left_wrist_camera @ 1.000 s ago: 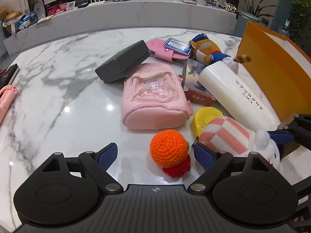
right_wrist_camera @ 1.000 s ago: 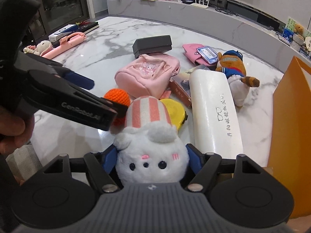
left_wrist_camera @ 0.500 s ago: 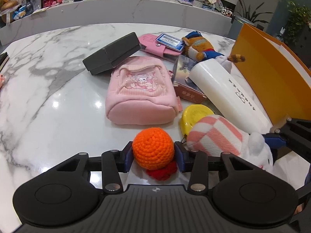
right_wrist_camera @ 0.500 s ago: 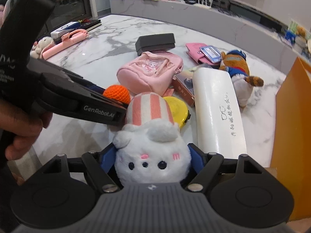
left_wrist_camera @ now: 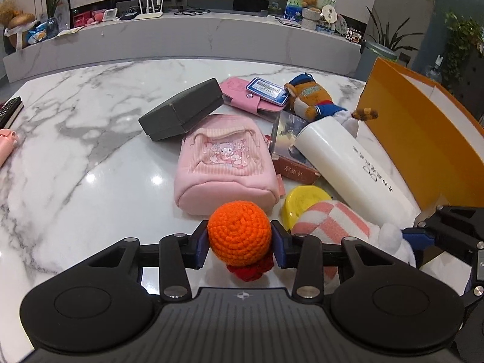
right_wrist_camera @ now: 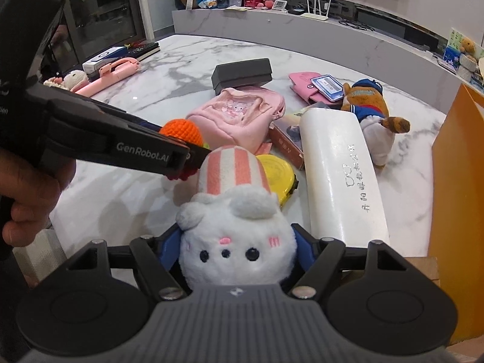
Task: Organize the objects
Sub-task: 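Carry the orange ball with the left tool while the right tool carries the bunny to the box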
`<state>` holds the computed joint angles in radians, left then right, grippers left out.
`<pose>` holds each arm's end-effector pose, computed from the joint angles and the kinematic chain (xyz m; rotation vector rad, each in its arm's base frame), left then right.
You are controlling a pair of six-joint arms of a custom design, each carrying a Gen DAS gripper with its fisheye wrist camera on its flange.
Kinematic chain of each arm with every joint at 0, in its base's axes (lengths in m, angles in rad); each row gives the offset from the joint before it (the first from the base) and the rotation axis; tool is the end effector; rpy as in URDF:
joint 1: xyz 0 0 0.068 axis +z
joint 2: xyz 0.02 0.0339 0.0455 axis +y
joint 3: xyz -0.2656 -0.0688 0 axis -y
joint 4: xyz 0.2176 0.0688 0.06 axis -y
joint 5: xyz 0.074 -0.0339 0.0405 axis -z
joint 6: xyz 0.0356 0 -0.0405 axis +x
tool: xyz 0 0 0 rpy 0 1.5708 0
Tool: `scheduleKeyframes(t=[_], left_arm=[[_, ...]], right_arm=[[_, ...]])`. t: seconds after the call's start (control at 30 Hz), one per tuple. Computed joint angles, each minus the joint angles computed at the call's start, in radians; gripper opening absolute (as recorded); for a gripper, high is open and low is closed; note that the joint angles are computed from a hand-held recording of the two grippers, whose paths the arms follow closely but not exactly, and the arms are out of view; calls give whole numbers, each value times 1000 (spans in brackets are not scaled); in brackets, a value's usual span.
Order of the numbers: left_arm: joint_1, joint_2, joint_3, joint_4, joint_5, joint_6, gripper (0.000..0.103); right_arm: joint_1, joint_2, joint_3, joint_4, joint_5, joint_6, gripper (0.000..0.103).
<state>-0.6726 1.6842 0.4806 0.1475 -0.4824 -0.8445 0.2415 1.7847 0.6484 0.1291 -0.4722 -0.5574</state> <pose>0.1950 -0.1342 0.1040 -0.3678 2.4236 -0.0061 0.2669 0.0824 0.1116 -1.1219 2.2141 0.4756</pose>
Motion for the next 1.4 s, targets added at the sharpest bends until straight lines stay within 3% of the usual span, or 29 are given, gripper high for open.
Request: scheduleKeyframes(t=[0.4,0.63,0.93,1.13,1.4], left_arm=[[-80,-67,3,-121,-71,-28,47],[-157,-161,2,-232,-121,-89,47],[-261,-195,24,-289,-134,-160,47],[-290,-178,95,-316,-141,-103,47],[-287,-94,219,-289,-113,-9,47]], right_arm=[[37,-57,-153,200,68,24,71],[26,-176,-242,186,25,85,70],[-77,-410,-318,70,-47,139,70],[-215,-499,-277,-65,-112,101,70],[-407,-492,-126,-198,-213,13,71]])
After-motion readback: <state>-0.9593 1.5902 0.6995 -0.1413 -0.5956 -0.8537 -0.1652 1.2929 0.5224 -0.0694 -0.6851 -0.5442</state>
